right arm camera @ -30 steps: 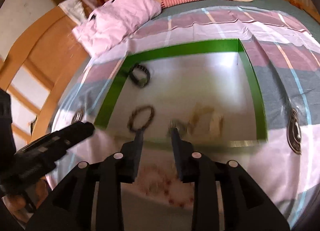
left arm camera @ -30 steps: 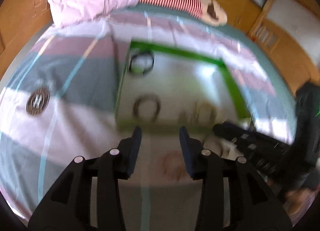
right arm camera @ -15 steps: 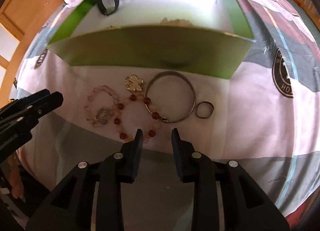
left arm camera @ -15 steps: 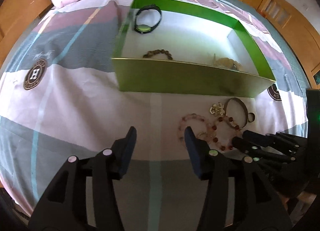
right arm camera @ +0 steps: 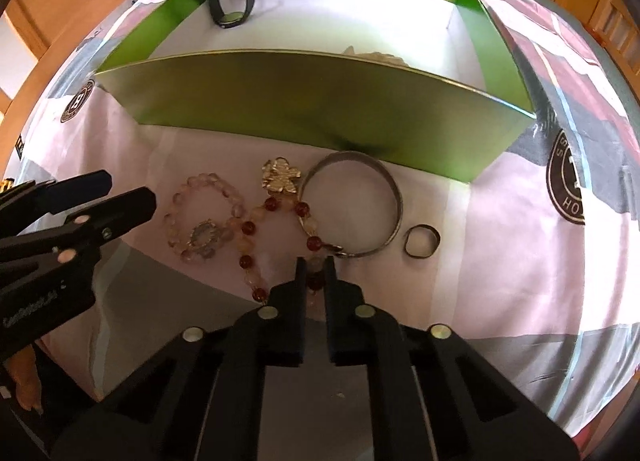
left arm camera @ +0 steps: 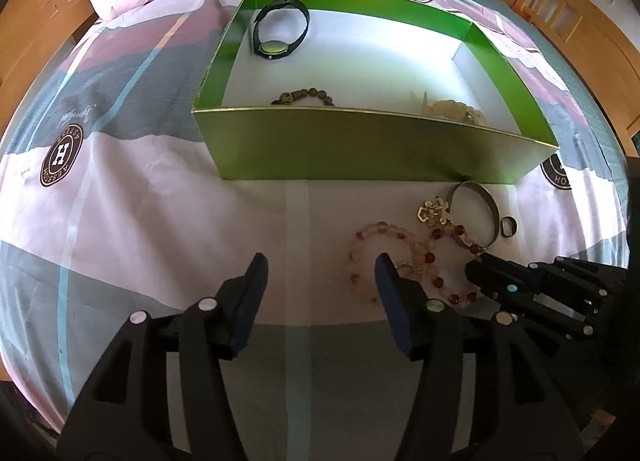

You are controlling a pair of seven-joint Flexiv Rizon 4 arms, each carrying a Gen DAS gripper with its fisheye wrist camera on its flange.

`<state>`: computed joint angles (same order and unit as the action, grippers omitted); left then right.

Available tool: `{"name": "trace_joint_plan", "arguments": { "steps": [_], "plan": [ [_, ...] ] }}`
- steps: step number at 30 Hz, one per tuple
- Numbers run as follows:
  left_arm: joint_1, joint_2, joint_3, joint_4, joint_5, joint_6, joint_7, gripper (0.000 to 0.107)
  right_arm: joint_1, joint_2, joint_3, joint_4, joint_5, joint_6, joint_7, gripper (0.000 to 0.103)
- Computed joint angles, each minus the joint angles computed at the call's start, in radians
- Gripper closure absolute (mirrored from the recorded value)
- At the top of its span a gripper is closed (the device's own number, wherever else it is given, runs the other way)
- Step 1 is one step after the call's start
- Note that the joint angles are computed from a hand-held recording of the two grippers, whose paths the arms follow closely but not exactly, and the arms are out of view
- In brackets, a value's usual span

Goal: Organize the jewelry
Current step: 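Move the right tool down to the red bead bracelet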

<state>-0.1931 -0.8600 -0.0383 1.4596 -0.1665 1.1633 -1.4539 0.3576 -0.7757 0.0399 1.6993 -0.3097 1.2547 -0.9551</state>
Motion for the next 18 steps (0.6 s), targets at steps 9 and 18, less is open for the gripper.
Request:
{"name": "trace_joint_plan", "arguments": {
  "steps": [9, 18],
  "plan": [
    [0.002, 0.001, -0.009, 0.004, -0.004, 0.011, 0.006, 0.049, -0.008, 0.028, -0.017, 0.036, 0.023, 0.115, 0.022, 0.096],
    [-0.029, -0.024, 0.037, -0.040, 0.029, -0.026, -0.026, 0.059, -0.026, 0.033, -0.002, 0.037, 0.029, 0.125, 0.015, 0.096]
  ]
}}
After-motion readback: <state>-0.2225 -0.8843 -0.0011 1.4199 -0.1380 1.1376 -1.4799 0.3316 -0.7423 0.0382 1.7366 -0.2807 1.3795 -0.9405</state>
